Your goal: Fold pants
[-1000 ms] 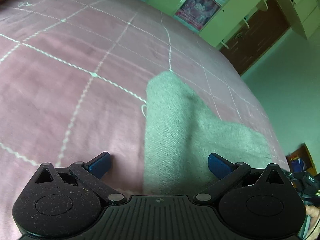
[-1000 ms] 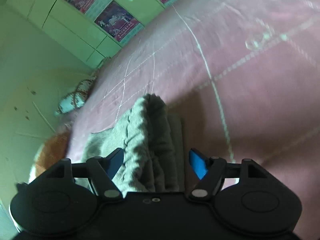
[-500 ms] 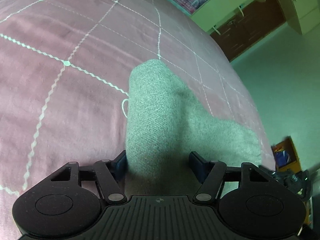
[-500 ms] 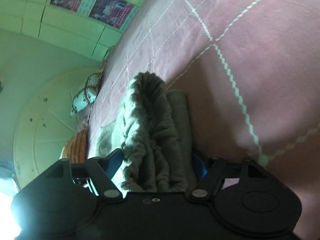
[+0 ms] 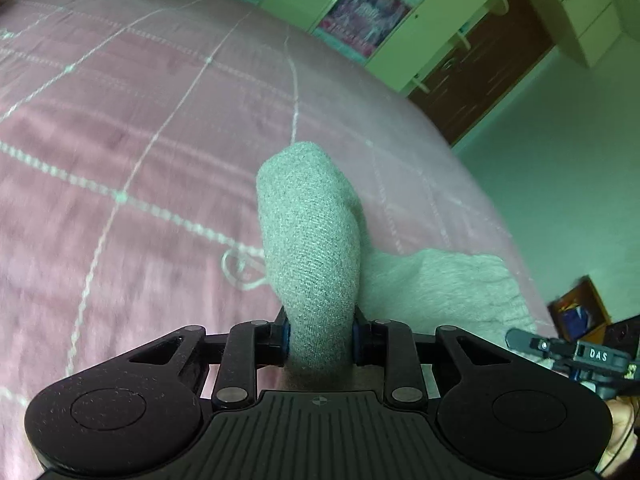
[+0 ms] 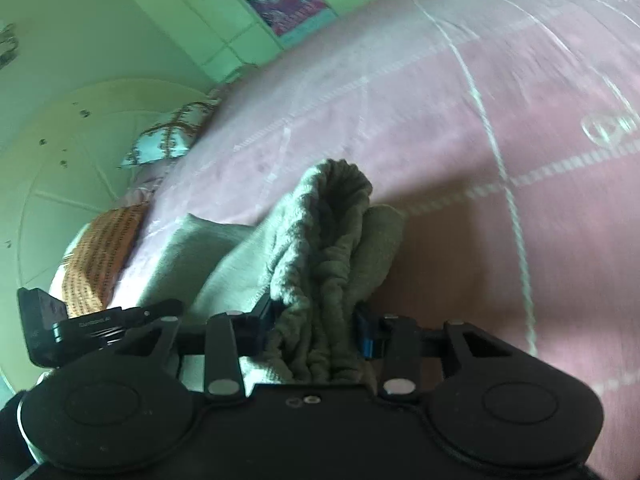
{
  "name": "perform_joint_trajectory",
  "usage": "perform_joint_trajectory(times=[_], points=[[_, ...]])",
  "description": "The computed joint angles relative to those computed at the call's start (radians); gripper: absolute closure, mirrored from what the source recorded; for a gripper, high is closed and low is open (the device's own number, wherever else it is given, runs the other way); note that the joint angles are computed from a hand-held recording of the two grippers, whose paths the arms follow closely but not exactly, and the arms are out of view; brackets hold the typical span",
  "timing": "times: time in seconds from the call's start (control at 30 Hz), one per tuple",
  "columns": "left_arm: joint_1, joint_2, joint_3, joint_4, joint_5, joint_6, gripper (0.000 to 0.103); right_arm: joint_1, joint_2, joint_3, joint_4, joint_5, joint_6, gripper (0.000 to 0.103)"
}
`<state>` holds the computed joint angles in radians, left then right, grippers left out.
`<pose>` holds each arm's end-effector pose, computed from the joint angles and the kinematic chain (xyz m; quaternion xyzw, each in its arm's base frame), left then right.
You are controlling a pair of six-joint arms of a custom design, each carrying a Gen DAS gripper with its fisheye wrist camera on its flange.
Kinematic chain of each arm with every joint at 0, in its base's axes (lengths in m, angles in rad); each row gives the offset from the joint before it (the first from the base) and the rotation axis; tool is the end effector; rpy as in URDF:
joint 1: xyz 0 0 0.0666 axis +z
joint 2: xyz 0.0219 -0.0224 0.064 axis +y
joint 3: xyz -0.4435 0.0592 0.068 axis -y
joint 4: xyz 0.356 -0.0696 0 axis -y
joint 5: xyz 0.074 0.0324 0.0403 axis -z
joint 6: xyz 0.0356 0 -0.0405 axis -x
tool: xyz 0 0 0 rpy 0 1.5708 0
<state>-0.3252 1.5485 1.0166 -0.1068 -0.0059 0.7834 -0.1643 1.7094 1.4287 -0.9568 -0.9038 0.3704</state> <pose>0.4497 -0.1518 0.3295 -0.2042 0.8697 -0.2343 0.3835 0.5213 -0.0585 0.3710 -0.1633 0.8750 0.3759 0.2577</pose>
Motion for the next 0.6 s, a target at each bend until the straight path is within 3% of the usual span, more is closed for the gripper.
perform_joint_trajectory(times=[0.1,0.27,0.4,0.47,0.53,0.57,0.6], points=[[0.04,0.018,0.041,0.004,0.01,-0.028,0.075,0.032,0.025,0.064,0.013,-0.014,-0.017,0.074],[0.142,0.085,0.138,0.023,0.041,-0.047,0.076,0.128,0.123,0.251,0.09,-0.002,-0.122,0.074],[0.216,0.183,0.218,0.055,0.078,-0.006,0.076,0.189,0.236,0.429,0.102,0.033,-0.196,0.074],[0.236,0.249,0.266,0.018,0.07,-0.004,0.07,0.208,0.297,0.49,0.098,0.083,-0.25,0.067],[0.236,0.296,0.293,-0.044,0.029,0.006,0.051,0.226,0.357,0.532,0.077,0.199,-0.27,0.052],[0.236,0.289,0.27,-0.012,0.03,0.014,0.05,0.231,0.369,0.526,0.09,0.296,-0.287,0.052],[0.233,0.274,0.241,0.03,0.022,0.026,0.049,0.222,0.371,0.507,0.121,0.313,-0.321,0.045]])
